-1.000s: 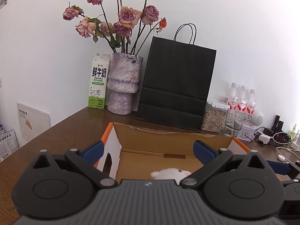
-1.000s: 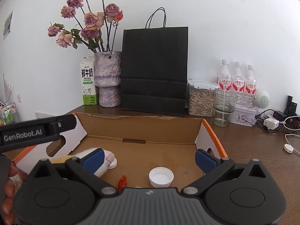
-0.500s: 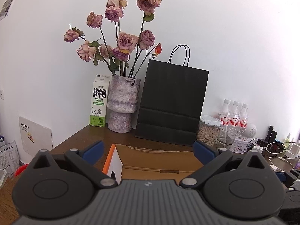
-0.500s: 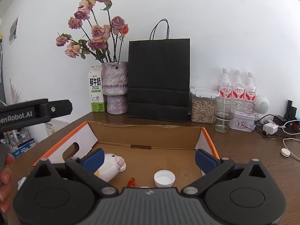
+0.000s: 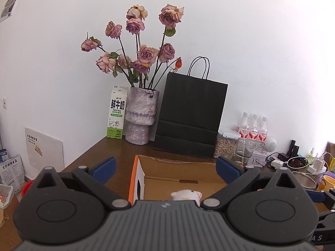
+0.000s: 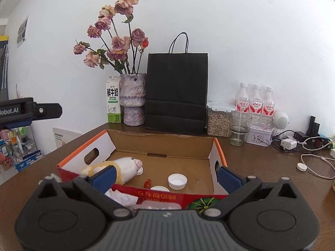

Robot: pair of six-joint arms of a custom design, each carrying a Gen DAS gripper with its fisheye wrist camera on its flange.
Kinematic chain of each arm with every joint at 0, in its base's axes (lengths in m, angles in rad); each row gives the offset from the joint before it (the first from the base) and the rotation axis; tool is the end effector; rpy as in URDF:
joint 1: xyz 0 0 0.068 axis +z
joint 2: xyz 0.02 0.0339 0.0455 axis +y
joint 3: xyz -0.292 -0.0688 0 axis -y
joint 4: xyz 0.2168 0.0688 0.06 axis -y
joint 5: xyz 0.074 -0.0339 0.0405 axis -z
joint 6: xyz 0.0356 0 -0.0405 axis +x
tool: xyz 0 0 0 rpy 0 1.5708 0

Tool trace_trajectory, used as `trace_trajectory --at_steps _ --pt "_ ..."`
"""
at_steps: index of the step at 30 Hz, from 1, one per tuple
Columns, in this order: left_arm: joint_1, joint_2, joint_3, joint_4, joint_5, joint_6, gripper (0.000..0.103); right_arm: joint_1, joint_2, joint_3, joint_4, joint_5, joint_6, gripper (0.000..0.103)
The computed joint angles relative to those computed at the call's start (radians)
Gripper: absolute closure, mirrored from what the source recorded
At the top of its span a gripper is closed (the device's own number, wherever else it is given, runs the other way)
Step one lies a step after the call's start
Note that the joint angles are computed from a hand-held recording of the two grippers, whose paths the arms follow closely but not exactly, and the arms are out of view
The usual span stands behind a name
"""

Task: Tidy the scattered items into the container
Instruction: 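Move the left gripper to the plastic bag while the right approaches the navy pouch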

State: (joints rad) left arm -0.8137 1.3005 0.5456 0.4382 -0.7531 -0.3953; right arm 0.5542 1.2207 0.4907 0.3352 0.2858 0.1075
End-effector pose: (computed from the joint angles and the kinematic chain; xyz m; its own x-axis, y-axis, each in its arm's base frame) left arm 0.1798 -0.1548 0.2589 -0.2297 -0.1660 -0.9590 -0.0049 0.9855 -0.1694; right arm 0.1934 0.1079 0.2463 -0.3556 -0.0990 -0.9294 -0.2469 0.9690 -0.0088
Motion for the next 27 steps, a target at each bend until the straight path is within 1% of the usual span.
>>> trace_trajectory --at_steps 4,7,13,15,18,25,27 --pt "-0.058 -0.074 -0.042 -0.061 -0.052 -0.021 0.000 0.021 -0.108 -0.068 -0.061 0.026 0.006 0.000" --pt "-0.113 -0.127 -0.076 -0.107 -0.111 -0.053 0.000 0.040 -0.194 -0.113 -0.116 0.052 0.015 0.000" --pt "-0.232 -0.221 -0.147 -0.228 -0.211 -0.186 0.000 0.090 -0.363 -0.184 -0.259 0.097 0.054 0.000" --pt "-0.279 -0.239 -0.172 -0.283 -0.257 -0.250 0.000 0.109 -0.408 -0.207 -0.302 0.115 0.063 0.000" --pt "-0.325 -0.254 -0.190 -0.390 -0.293 -0.362 0.000 0.134 -0.466 -0.236 -0.357 0.138 0.079 0.000" --pt "-0.442 -0.254 -0.203 -0.683 -0.352 -0.678 0.000 0.087 -0.602 -0.293 -0.463 0.085 0.111 0.000" --pt "-0.490 -0.216 -0.191 -0.780 -0.389 -0.800 0.000 0.042 -0.630 -0.309 -0.477 0.047 0.103 0.000"
